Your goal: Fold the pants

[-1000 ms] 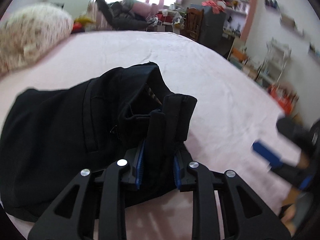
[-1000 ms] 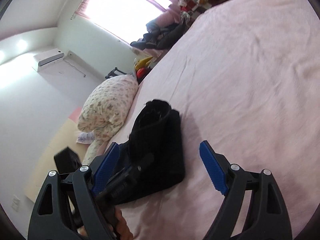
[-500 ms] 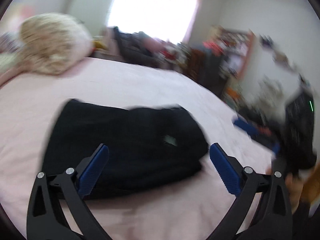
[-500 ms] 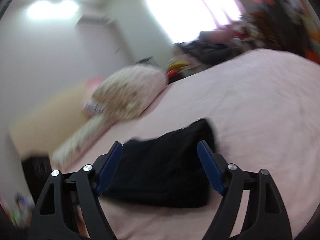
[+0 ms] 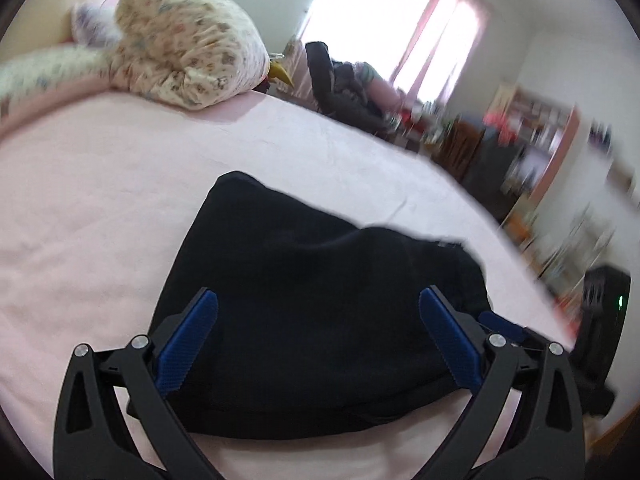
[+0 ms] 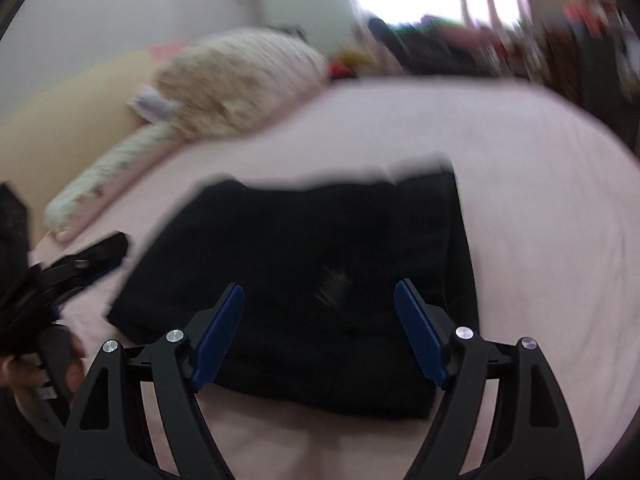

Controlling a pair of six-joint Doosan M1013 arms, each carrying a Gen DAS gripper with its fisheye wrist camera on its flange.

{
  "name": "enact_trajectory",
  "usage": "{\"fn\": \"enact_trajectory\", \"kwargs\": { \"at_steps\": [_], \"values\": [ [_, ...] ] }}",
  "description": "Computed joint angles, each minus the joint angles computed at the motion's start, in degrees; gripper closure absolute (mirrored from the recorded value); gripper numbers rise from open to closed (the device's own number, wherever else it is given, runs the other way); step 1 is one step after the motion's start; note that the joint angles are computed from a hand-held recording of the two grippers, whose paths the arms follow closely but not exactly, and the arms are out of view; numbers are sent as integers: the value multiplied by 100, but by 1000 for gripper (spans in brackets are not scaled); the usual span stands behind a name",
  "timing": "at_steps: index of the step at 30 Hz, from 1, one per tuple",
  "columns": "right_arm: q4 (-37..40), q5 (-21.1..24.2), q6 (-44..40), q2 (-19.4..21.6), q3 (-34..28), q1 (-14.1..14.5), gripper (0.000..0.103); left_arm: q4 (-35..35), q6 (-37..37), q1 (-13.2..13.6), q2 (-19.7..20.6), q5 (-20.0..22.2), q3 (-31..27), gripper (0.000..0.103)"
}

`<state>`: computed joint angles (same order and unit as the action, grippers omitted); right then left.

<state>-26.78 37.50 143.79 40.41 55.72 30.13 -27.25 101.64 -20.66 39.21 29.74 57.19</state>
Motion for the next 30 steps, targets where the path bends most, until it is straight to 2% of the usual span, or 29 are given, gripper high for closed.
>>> {"fn": "enact_trajectory", "kwargs": {
  "at_steps": [1,3,4,5,7,11,15,17,19,20,22,23,27,29,30],
  "values": [
    [203,47,-72,21,15,-31,24,471,-216,-73,4,-13,-1,2],
    [-138,91,56,32,46,22,24,1427,-672,-183,29,79,-18,2],
    [-240,296,8,86,-75,60,24,1846,-865,-231,63,184,-53,2],
    [-297,417,7,127,-156,80,22,2074,-972,-257,78,221,-51,2],
    [-377,344,164,111,-100,88,21,2401,-1130,-298,97,299,-65,2],
    [-438,98,432,7,103,67,22,2623,-1235,-315,86,308,-27,2],
    [-1491,-431,1277,-196,449,140,22,2882,-1391,-336,73,355,4,2],
    [-1606,-578,1208,-229,491,151,22,3013,-1453,-350,77,385,-7,2],
    [-1408,-660,950,-228,479,140,22,3192,-1542,-377,74,412,-1,2],
    [-1206,-646,766,-205,434,125,22,3258,-1575,-385,76,424,-2,2],
    [-453,-176,115,-46,162,79,22,3311,-1588,-390,83,447,-12,2],
    [-306,-12,-39,10,85,73,22,3291,-1559,-389,85,458,-14,2],
    [-575,568,-231,191,-228,169,22,3419,-1614,-406,90,488,-14,2],
    [-662,521,-162,170,-177,181,22,3422,-1619,-407,86,481,-7,2],
    [-803,317,46,93,-36,183,22,3423,-1628,-407,78,470,6,2]
  ]
}}
